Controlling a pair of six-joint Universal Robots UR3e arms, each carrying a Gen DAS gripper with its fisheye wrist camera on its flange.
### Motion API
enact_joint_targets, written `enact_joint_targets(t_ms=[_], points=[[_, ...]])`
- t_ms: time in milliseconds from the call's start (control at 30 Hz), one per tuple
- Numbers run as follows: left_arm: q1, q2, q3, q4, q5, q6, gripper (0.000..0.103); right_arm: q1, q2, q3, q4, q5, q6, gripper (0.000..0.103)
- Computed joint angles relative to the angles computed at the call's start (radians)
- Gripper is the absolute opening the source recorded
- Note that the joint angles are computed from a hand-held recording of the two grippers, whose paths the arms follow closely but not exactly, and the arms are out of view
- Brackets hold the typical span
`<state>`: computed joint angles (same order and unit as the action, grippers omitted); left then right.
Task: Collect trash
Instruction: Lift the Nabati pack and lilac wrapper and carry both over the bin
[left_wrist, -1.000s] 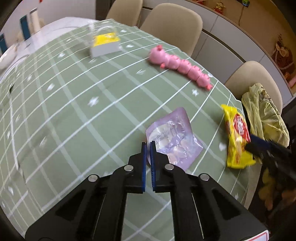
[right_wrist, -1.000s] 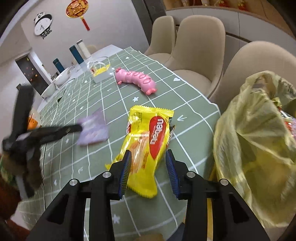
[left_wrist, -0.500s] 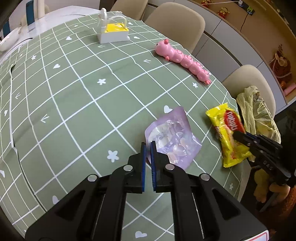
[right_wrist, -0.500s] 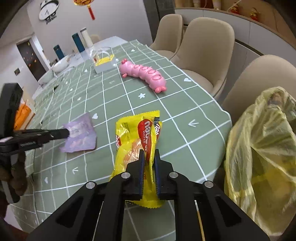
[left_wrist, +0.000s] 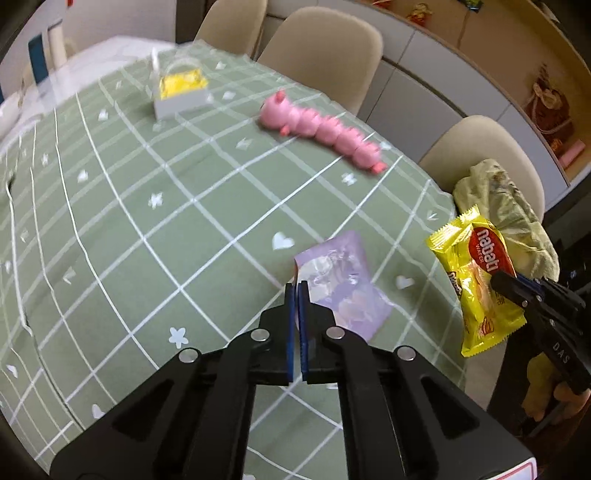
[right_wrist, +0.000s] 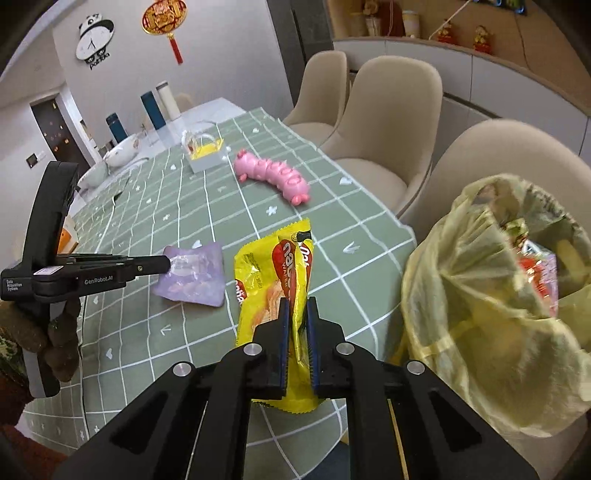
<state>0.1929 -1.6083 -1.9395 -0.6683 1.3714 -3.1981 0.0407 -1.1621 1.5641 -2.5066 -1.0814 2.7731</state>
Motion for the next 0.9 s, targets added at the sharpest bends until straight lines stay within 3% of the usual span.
enact_joint_targets(t_ms=[233, 433, 667, 900], points=[[-0.052, 0.106, 0.084, -0.043, 0.055, -0.014, 0.001, -0.053, -0.107, 0.043, -0.033, 0.046, -0.031, 0.010], [-0.121, 0.113, 0.264, -0.086, 0.132, -0.020, 0.001, -0.109, -0.189, 0.006, -0.035, 0.086, -0.075, 0.010], [-0.261, -0.004, 0.563, -0.099, 0.220, -0.025, 0.001, -0.220, -0.234, -0.083, 0.009, 0.157, -0.067, 0.010], [-0.366, -0.164, 0.799, -0.144, 0.220, -0.015, 0.001, -0.332, -0.270, -0.101, 0.023, 0.171, -0.060, 0.010]])
